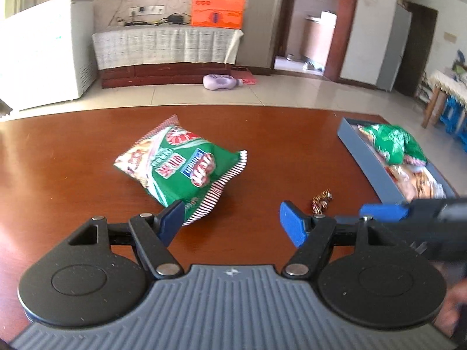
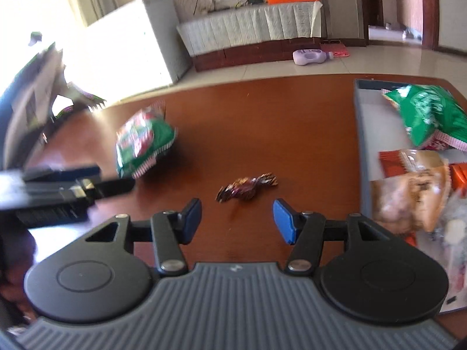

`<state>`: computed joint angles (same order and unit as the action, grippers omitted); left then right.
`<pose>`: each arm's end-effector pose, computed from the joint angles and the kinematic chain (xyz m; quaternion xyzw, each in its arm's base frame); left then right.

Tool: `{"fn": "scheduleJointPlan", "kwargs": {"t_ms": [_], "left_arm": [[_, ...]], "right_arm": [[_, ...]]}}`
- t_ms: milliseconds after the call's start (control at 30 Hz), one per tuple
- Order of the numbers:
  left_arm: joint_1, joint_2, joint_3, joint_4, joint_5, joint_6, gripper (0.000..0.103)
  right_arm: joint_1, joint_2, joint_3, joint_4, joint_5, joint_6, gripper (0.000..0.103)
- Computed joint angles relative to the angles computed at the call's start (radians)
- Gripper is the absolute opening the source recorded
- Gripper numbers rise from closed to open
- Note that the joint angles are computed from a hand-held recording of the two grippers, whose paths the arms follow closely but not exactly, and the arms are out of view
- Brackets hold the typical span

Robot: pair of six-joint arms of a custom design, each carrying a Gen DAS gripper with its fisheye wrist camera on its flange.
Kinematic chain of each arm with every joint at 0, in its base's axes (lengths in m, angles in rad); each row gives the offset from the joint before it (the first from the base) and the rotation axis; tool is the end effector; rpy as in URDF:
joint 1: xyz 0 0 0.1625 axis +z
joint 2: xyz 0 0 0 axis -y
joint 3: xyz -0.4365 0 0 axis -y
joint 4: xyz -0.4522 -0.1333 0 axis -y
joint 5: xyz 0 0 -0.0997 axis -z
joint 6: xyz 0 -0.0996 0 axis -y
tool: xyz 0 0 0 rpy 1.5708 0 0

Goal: Organize snacks
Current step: 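Move left tool to green chip bag while right tool moves to chocolate candy, then close left tool on green chip bag while right tool grasps wrapped chocolate candy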

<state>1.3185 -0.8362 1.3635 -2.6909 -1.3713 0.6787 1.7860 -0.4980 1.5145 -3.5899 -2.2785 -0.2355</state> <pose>-0.0566 -0.8328 0.2336 0.4012 0.8634 -0.2639 0.1546 0.2248 -0.7073 0.0298 0.0215 -0.8390 0.4477 0.3084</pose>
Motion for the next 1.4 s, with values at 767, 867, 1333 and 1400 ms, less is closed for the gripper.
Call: {"fn": "scheduleJointPlan", "kwargs": {"t_ms": [767,867,1333,1400], "left_arm": [[0.030,0.121,-0.159,-0.126,-0.021,0.101,0.092],[0.035,0.162,-0.223,-0.092,-0.050,0.106,0.092],[0.058,0.433,-0.695,0.250,-0.051,0.038,0.100],[0.061,0.440,-0.709,0.313,-0.065,0.034,0.101]], "right_arm": [[-0.001,0.096,-0.154,0.053,-0.077,-0.131,0.026],[-0.001,0.087,-0.145,0.068,-0.069,-0.129,0.026],[-0.001,0.074,-0.135,0.089,-0.059,-0.142,0.026],[-0.001,0.072,-0.134,0.096,-0.060,-0.139,0.026]]}}
